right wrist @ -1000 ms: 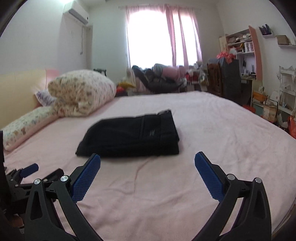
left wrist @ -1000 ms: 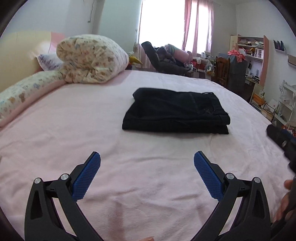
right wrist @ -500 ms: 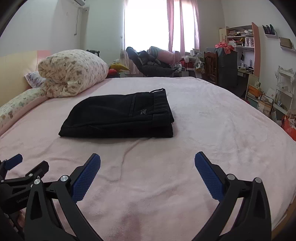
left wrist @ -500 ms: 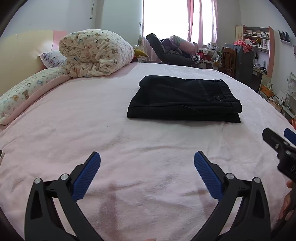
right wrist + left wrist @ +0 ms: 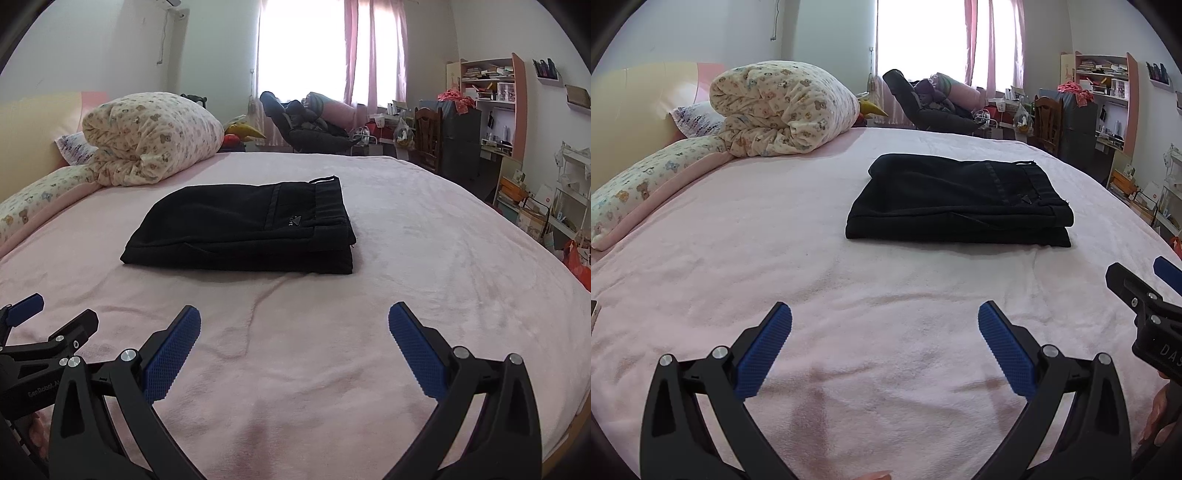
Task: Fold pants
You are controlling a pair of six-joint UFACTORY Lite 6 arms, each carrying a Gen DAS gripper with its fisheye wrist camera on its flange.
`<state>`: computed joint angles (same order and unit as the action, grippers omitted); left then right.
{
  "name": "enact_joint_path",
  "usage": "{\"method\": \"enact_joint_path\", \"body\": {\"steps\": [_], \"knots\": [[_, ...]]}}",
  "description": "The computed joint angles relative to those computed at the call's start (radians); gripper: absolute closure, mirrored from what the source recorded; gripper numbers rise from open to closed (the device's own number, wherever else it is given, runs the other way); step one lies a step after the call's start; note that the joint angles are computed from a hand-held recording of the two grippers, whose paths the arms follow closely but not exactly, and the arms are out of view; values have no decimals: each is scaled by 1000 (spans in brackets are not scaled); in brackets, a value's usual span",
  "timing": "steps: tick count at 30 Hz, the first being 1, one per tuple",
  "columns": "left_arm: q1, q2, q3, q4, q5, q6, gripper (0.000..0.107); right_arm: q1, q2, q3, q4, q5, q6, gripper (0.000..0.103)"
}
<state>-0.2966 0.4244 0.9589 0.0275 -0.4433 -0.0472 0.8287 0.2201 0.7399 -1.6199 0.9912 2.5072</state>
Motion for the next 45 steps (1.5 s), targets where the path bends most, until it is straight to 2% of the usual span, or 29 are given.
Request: {"method": "enact_joint_path", "body": {"steps": [45], "knots": [[-6,15,15,-1,8,27,6,-17,18,0,-7,-20,8,1]]}}
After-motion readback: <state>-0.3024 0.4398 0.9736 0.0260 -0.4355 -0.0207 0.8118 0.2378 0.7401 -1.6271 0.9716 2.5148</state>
